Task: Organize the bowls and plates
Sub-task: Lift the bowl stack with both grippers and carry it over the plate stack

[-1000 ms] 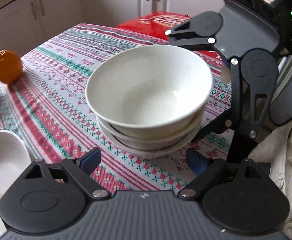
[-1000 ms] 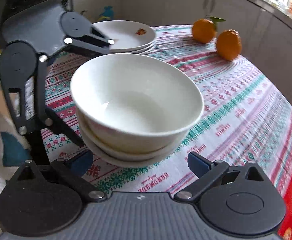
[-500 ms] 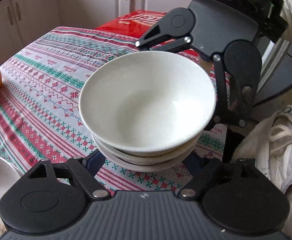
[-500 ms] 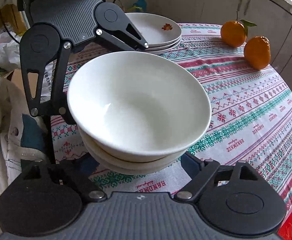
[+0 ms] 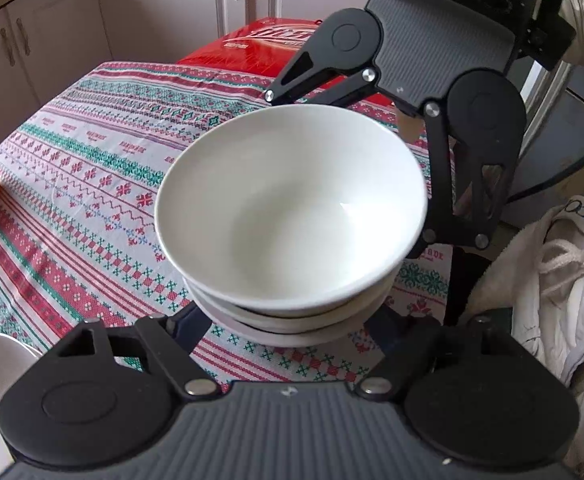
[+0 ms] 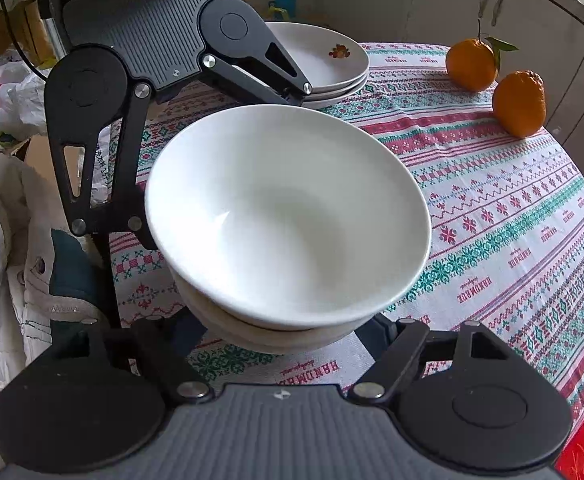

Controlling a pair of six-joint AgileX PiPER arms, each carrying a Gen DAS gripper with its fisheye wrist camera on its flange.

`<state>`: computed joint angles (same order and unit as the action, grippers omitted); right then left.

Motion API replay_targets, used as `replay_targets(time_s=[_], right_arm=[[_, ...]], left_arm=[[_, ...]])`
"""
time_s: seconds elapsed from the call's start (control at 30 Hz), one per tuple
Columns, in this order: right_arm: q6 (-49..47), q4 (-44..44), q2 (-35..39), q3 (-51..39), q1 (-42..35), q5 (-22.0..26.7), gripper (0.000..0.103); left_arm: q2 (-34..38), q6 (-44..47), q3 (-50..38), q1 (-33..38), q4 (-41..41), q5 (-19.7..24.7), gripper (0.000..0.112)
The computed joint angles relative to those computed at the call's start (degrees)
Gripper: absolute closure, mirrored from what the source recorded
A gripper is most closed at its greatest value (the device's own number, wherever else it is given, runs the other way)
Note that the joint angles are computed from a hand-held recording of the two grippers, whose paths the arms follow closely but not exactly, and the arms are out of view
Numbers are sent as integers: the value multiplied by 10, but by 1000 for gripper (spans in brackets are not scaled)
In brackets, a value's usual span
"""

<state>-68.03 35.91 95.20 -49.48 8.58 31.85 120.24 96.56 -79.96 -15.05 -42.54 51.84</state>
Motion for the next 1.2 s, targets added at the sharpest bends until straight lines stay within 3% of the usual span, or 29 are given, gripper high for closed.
replay_targets(time_s=[0.27, 0.6, 0.9, 1.2], right_arm=[[79, -66, -18, -13, 23, 4, 21], [179, -161, -9, -97, 75, 39, 21], [183, -188, 72, -246, 116, 85, 21], [161, -184, 207, -443, 147, 151, 21]], left_arm=[[-10, 21, 4, 11, -18, 8, 31], [-37, 46, 6, 59, -42, 26, 31], [-54, 52, -7, 124, -52, 29, 31], [-30, 35, -49, 187, -43, 31, 31]])
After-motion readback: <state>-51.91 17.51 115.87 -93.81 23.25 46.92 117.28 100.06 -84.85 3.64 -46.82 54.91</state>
